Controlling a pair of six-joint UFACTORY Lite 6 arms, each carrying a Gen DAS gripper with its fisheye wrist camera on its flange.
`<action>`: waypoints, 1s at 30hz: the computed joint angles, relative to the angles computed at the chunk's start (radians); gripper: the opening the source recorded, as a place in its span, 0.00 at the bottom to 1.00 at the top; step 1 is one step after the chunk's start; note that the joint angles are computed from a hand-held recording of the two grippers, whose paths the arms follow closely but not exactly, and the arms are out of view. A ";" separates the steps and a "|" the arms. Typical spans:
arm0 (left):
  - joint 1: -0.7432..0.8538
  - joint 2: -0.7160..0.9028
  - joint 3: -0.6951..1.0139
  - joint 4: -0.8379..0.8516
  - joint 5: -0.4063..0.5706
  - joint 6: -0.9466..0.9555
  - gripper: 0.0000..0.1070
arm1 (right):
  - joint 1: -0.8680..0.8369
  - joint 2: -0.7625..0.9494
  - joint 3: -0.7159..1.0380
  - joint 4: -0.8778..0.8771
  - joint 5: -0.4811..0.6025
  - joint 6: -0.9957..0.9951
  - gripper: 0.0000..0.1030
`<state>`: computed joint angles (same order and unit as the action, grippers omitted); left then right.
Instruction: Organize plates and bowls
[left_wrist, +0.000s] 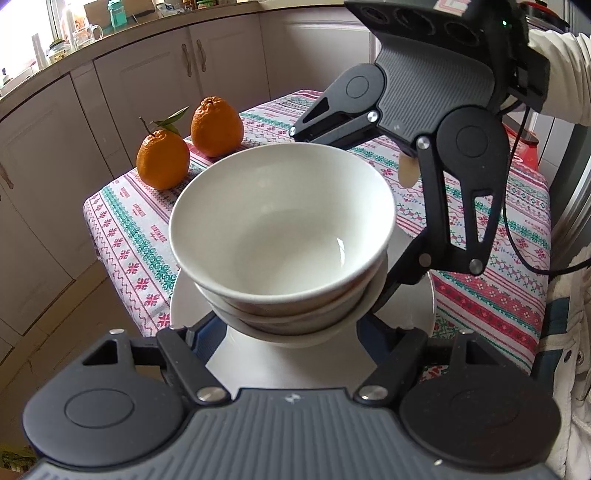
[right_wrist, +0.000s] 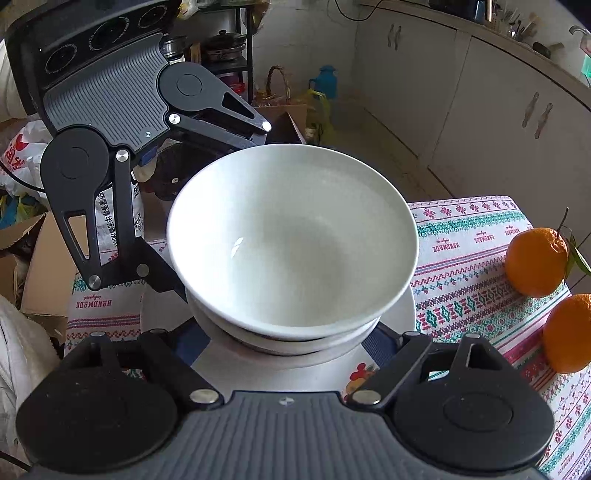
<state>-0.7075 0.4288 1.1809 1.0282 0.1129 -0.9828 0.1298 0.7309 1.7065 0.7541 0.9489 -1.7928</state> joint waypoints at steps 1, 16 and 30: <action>-0.005 -0.002 -0.001 0.037 0.008 -0.038 0.72 | 0.000 -0.004 -0.006 0.003 -0.004 -0.002 0.88; -0.270 -0.222 -0.238 0.632 0.382 -0.973 0.90 | -0.074 -0.326 -0.395 0.164 -0.149 -0.137 1.00; -0.679 0.153 0.237 0.233 1.159 -1.167 0.96 | -0.317 -1.044 -1.092 0.636 -0.353 -0.204 1.00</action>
<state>-1.3863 0.5822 1.4177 1.2614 1.2716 -2.1500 -0.1871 -0.3129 0.6143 1.3899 0.5960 -1.9971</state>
